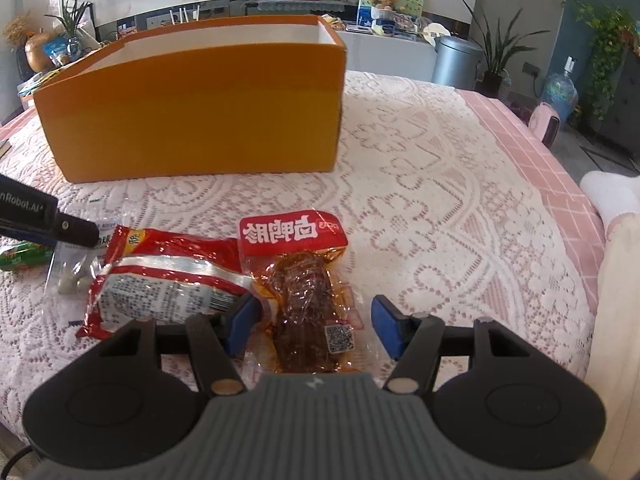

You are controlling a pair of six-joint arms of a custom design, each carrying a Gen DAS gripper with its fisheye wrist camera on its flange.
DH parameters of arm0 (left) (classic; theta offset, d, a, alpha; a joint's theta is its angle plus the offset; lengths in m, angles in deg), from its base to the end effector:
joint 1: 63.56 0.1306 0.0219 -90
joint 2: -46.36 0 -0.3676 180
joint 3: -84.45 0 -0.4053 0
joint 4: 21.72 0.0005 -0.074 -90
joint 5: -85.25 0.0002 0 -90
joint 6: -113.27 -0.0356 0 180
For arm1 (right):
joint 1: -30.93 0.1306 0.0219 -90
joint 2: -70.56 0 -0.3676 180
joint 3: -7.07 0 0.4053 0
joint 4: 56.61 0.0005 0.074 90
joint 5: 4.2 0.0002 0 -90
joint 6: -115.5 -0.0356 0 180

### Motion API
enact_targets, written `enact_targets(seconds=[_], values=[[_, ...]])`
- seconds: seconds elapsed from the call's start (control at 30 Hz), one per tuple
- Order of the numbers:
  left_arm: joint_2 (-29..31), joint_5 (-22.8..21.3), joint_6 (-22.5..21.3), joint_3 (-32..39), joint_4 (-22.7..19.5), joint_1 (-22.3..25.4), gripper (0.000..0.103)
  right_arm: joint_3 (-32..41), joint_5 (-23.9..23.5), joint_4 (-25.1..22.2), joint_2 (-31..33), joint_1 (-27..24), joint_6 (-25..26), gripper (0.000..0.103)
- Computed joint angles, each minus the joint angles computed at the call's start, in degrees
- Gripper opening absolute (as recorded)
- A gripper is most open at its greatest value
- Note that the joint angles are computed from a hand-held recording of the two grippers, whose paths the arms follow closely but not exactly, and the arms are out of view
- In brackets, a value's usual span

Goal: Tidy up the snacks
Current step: 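Position the right tool over the red meat pack while the left approaches the hawthorn bag, then grasp the red meat pack with the right tool while the left grasps the hawthorn bag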

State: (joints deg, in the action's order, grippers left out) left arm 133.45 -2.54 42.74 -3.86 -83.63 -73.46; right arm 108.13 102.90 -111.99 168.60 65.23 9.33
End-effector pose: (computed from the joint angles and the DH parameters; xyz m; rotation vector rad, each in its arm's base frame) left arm 0.4590 -0.0820 0.4379 -0.2014 2.5810 -0.2408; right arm 0.4555 0.2974 0.4303 -0.2595 2.4155 0.0226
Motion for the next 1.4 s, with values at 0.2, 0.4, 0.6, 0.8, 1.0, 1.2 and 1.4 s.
enact_targets(seconds=[0.2,0.4,0.6,0.8,1.0,1.2,1.4], values=[[-1.6,0.2,-0.2,-0.8,-0.4,1.0,0.047,0.0,0.1,-0.1,0.0,0.0,-0.1,0.061],[-3.2,4.1,1.8,-3.0,3.4,1.1,0.077,-0.3,0.0,0.0,-0.2,-0.3,-0.5,0.061],[-2.0,-0.1,-0.4,-2.7,4.0,-2.0,0.089,-0.4,-1.0,-0.2,-0.1,-1.0,-1.8,0.061],[1.2,-3.0,-1.0,0.0,2.8,-3.8,0.099,-0.5,-2.6,-0.1,0.1,-1.7,-2.8,0.061],[4.2,-4.7,2.8,2.0,1.7,-4.1,0.103,-0.9,-2.8,0.4,-0.1,-2.2,-3.0,0.061],[3.9,-6.5,1.7,1.2,3.5,-4.5,0.078,-1.3,-3.0,0.9,-0.3,-2.3,-3.0,0.061],[1.6,-2.3,2.8,-0.8,5.5,-2.4,0.05,-1.4,-2.6,1.2,-0.3,-2.1,-2.5,0.061]])
